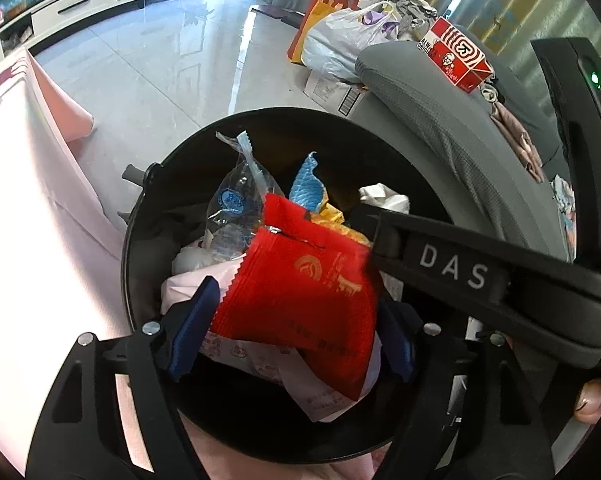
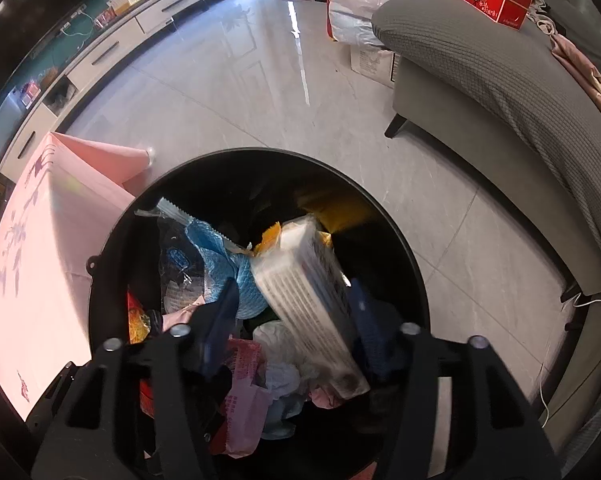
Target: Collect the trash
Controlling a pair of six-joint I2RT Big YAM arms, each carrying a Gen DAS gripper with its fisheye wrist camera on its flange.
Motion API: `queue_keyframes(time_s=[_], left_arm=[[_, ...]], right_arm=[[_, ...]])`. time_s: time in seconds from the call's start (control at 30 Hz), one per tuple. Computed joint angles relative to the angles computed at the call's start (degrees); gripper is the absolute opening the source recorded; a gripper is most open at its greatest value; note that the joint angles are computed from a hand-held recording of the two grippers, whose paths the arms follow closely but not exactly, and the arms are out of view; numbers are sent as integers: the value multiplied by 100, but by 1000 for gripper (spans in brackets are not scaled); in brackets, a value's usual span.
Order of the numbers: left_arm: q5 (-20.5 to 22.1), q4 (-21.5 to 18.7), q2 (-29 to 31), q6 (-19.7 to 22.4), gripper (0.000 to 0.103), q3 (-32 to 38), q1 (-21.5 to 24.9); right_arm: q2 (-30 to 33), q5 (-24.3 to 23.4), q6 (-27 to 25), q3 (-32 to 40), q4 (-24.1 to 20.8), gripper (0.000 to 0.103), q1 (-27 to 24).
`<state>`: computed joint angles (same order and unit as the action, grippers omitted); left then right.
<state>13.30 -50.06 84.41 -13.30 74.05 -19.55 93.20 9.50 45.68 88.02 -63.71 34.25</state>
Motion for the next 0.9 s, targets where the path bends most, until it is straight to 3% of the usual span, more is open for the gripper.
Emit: queue_keyframes(time_s=[0.17,0.5,0.67,0.9], left_arm=[[121,157,-111,-118,91,-85,7],[104,551,-426,-395,99,-278,152],[-67,655,-622,-313,100,-331,142],[-271,752,-963,-408,100,-449,87]], right_arm=[[-43,94,34,-17,24,61,11],[-369,261,246,-236,383,71,40],[-668,475,353,-418,647,79,98],[-1147,1235,429,-629,856,92,235]])
